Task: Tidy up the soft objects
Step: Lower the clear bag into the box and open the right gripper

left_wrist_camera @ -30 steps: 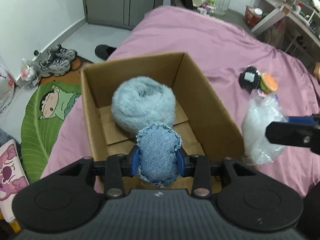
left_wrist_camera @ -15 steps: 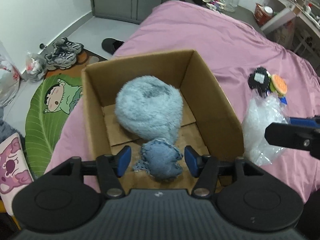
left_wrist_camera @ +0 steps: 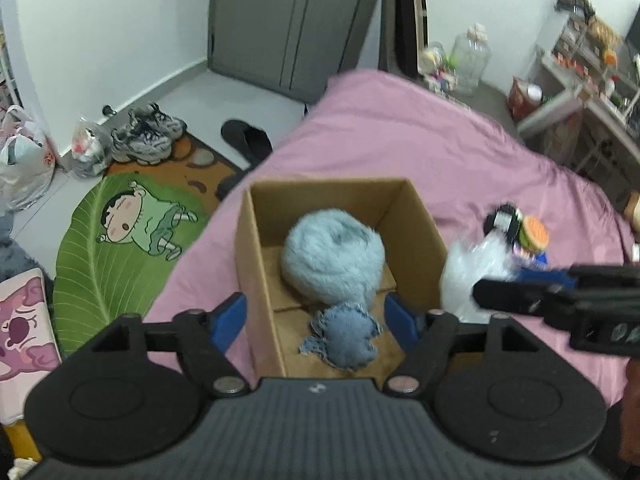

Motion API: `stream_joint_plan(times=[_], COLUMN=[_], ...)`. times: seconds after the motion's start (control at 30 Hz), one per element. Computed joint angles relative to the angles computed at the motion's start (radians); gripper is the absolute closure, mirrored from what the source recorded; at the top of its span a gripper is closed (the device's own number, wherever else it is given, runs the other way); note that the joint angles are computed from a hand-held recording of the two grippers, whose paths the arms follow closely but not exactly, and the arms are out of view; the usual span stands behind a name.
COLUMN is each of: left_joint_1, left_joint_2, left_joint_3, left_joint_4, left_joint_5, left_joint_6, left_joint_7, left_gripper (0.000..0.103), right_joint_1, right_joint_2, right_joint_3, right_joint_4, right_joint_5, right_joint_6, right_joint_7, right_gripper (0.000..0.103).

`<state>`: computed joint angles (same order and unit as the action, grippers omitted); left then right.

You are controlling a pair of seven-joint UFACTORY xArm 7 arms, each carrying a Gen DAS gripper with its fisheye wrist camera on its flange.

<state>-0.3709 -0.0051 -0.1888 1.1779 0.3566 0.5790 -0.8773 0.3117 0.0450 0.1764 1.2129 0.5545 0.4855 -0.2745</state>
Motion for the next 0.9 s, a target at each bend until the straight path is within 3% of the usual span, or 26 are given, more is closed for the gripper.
stream_joint_plan(times=[0.4, 0.5, 0.8, 0.9], left_joint_1=[0.049, 0.070, 0.096, 0.102], left_joint_2=[-0.110, -0.134, -0.170, -0.180], left_joint_3=[-0.005, -0.018, -0.026, -0.031], left_joint_4=[-0.132, -0.151, -0.189, -0.201], left_joint_5=[-0.022, 0.010, -0.013, -0.009], left_joint_6=[-0.028, -0.006, 0.001, -0.007], left_joint_7=[-0.012, -0.057, -0.067, -0.075], left_gripper=[0.014, 0.010, 0.007, 0.003], right_joint_1=[0.022, 0.026, 0.043, 0.045], right_joint_2=[0.075, 0.087, 0.137, 0.152], right_joint_3=[0.032, 0.042, 0.043, 0.051], right_joint_4=[0.066, 0.074, 0.113, 0.126], right_joint_5=[-0.023, -0.011, -0.097, -0.109], right_joint_6=[0.068, 0.070, 0.102, 0.120], right_joint_7=[0.040, 0.026, 0.095, 0.099], right_gripper=[0.068, 0.068, 0.068, 0.063])
